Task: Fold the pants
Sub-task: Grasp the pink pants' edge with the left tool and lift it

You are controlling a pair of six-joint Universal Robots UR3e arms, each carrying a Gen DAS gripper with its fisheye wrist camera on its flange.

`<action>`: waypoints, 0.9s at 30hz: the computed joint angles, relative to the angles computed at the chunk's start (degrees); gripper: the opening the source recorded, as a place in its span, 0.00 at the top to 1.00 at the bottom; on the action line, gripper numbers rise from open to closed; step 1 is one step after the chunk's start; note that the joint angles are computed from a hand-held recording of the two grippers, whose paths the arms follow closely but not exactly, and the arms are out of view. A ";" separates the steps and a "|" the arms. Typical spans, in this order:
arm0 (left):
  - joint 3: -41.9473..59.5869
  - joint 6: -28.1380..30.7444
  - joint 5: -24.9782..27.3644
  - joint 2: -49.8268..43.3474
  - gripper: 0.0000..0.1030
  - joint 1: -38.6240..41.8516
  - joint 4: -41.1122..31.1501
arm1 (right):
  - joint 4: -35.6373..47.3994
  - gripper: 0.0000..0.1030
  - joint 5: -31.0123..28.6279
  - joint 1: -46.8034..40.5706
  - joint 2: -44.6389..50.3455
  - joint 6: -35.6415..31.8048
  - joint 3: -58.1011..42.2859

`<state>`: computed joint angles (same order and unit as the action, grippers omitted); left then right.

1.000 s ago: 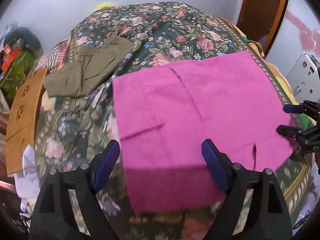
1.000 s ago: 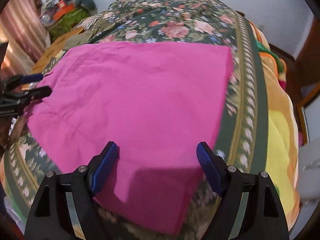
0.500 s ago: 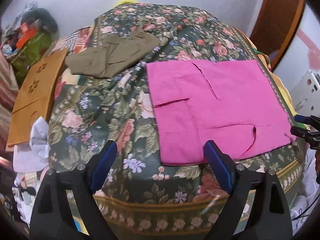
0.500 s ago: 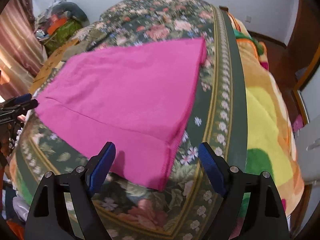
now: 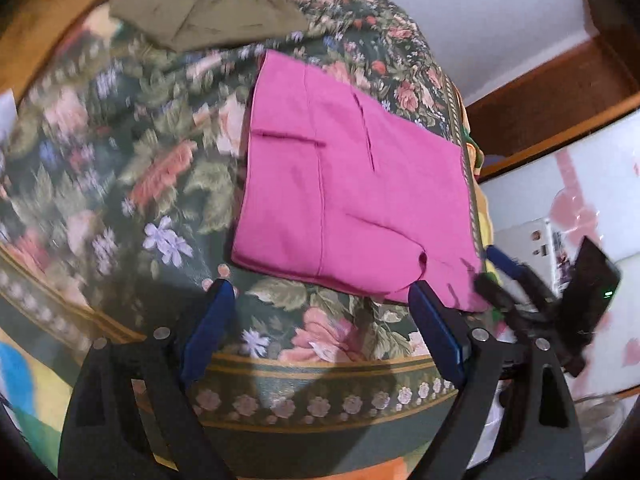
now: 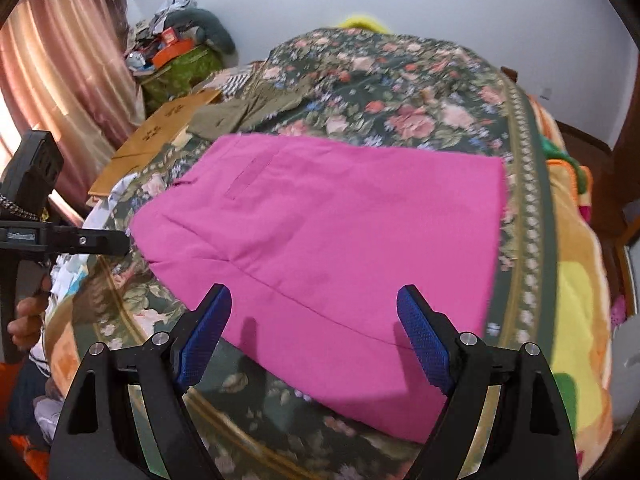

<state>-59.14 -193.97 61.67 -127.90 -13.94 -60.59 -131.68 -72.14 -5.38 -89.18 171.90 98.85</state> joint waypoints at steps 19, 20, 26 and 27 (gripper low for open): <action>17.91 -7.88 -0.59 -13.11 0.67 -0.37 -0.27 | 1.52 0.17 1.89 0.17 5.99 -0.35 -1.42; 18.39 -7.50 0.50 -13.36 0.70 -0.61 -0.10 | 1.50 0.17 2.12 0.10 6.00 -0.47 -1.38; 19.83 -3.95 10.19 -12.82 0.76 -4.12 1.72 | 1.63 0.21 2.16 0.17 5.39 -0.33 -1.01; 20.07 -3.08 12.64 -12.55 0.78 -5.00 2.12 | 1.72 0.22 2.32 -0.05 4.99 -0.44 -0.68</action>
